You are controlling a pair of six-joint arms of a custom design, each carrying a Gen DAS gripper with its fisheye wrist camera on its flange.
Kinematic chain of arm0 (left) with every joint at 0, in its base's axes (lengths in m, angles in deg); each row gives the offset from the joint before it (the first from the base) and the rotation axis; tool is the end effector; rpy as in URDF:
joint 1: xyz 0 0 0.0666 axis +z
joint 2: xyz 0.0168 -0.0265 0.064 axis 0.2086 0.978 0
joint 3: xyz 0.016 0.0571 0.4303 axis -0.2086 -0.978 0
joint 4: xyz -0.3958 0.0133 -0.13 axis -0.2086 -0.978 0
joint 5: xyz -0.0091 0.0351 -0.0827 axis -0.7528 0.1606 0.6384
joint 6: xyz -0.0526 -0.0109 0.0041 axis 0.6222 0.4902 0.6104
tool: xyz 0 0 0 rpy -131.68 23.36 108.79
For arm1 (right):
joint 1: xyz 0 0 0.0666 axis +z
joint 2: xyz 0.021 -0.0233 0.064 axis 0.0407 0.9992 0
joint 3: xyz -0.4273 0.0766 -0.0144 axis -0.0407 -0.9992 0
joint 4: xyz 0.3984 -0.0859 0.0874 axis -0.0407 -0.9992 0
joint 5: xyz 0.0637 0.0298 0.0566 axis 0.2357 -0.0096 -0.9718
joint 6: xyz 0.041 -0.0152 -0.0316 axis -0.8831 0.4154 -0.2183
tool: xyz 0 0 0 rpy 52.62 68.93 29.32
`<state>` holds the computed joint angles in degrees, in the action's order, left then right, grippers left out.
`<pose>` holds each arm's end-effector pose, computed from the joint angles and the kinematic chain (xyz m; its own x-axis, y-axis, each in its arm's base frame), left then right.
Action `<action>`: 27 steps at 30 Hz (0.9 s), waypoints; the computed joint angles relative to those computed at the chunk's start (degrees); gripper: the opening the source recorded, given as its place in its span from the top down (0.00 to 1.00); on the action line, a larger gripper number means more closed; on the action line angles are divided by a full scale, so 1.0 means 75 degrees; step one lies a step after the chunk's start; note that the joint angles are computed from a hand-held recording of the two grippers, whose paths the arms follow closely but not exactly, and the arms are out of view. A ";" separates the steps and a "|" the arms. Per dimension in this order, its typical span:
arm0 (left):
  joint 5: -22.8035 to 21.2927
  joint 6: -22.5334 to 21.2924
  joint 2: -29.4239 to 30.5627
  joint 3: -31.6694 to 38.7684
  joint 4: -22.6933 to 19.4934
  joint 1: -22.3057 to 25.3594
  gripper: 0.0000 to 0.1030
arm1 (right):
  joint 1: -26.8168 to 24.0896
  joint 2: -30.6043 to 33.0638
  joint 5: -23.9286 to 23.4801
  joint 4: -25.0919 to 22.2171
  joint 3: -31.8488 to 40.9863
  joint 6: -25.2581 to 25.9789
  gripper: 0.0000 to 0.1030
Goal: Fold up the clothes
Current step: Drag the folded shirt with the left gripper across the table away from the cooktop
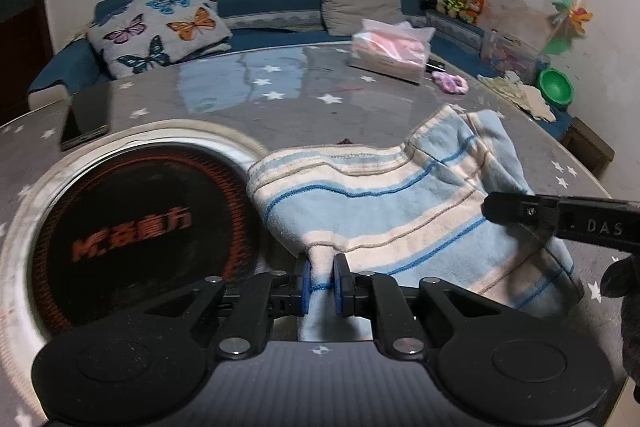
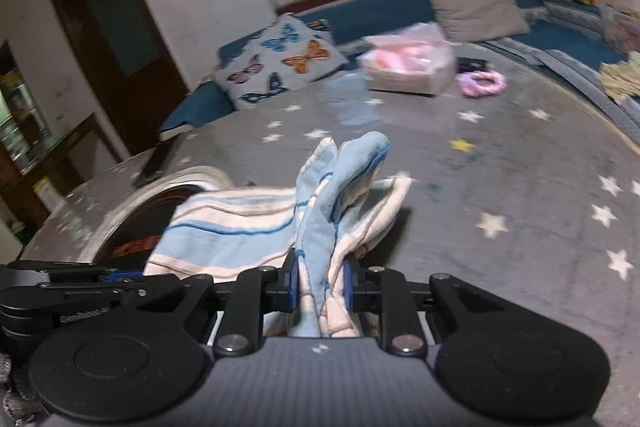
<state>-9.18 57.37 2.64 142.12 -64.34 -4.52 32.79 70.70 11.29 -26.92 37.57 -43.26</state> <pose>0.4622 -0.1554 0.3199 -0.4707 0.5478 -0.6916 0.8081 0.5823 -0.0887 0.2875 0.1456 0.3102 -0.4347 0.5364 -0.7234 0.4579 0.8233 0.3354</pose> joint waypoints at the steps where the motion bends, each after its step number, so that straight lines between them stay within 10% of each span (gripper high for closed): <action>1: 0.0015 -0.0009 -0.0020 0.0008 -0.0033 0.0128 0.88 | 0.0046 0.0100 -0.0070 0.0078 0.0114 0.0115 0.81; 27: -0.1116 0.0297 0.1051 0.1673 0.0108 0.3629 0.89 | 0.0555 0.5282 -0.3290 0.1603 0.5305 0.2561 0.82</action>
